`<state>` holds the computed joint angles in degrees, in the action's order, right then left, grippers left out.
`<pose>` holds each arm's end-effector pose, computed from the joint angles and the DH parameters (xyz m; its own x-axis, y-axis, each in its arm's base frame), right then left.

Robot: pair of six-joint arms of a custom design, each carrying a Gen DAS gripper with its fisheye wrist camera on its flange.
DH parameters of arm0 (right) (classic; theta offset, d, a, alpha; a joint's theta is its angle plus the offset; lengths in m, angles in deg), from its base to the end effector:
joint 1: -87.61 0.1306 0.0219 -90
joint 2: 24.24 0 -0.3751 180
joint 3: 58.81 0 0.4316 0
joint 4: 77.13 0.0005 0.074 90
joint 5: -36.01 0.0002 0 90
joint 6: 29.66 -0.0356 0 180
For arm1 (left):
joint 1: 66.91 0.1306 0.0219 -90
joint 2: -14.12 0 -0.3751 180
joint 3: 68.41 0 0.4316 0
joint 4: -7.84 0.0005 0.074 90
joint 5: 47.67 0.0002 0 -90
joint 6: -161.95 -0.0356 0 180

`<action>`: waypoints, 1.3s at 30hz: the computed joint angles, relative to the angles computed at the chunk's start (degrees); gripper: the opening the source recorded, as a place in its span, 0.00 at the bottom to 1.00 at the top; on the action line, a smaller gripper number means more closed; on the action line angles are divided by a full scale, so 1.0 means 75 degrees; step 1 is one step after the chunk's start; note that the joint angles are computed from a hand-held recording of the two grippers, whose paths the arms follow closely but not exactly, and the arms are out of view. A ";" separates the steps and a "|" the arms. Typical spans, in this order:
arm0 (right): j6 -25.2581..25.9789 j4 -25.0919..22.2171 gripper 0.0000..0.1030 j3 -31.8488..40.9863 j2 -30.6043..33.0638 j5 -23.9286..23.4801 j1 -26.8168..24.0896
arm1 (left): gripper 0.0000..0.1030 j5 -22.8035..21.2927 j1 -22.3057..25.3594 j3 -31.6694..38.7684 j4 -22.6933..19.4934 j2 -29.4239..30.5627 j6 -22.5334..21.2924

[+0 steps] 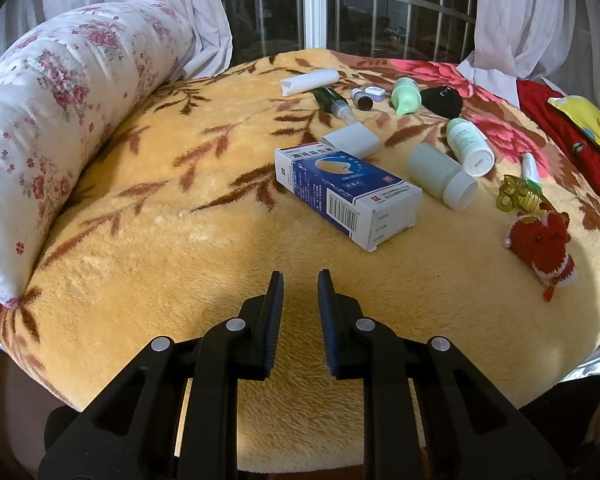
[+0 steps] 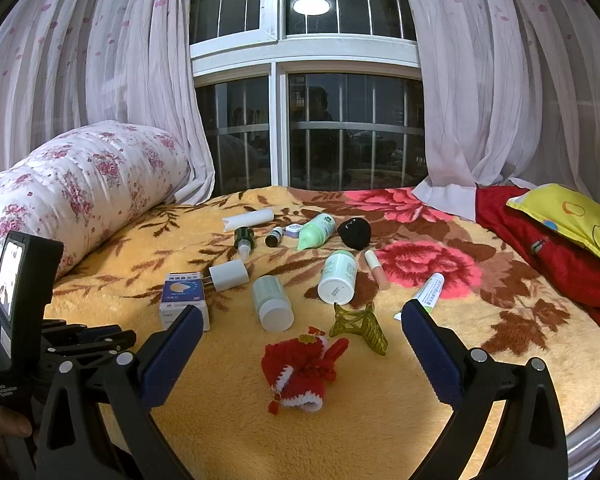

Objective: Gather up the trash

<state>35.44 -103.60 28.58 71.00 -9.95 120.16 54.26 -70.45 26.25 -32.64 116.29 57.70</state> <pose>0.4906 0.2832 0.3889 -0.3902 0.1100 -0.9142 0.2882 0.9575 -0.0078 0.5999 -0.0450 0.3599 -0.6699 0.2827 -0.6865 0.3749 0.9269 0.0159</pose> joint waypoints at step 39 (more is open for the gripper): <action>-0.0196 0.0246 0.95 -0.0543 -0.0338 -0.0189 -0.0313 | 0.79 -0.1409 -0.1042 0.2236 -0.1009 0.1612 0.1608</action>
<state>33.97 -101.75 24.51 68.46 -11.37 117.81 43.69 -78.26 43.02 -40.21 128.38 69.76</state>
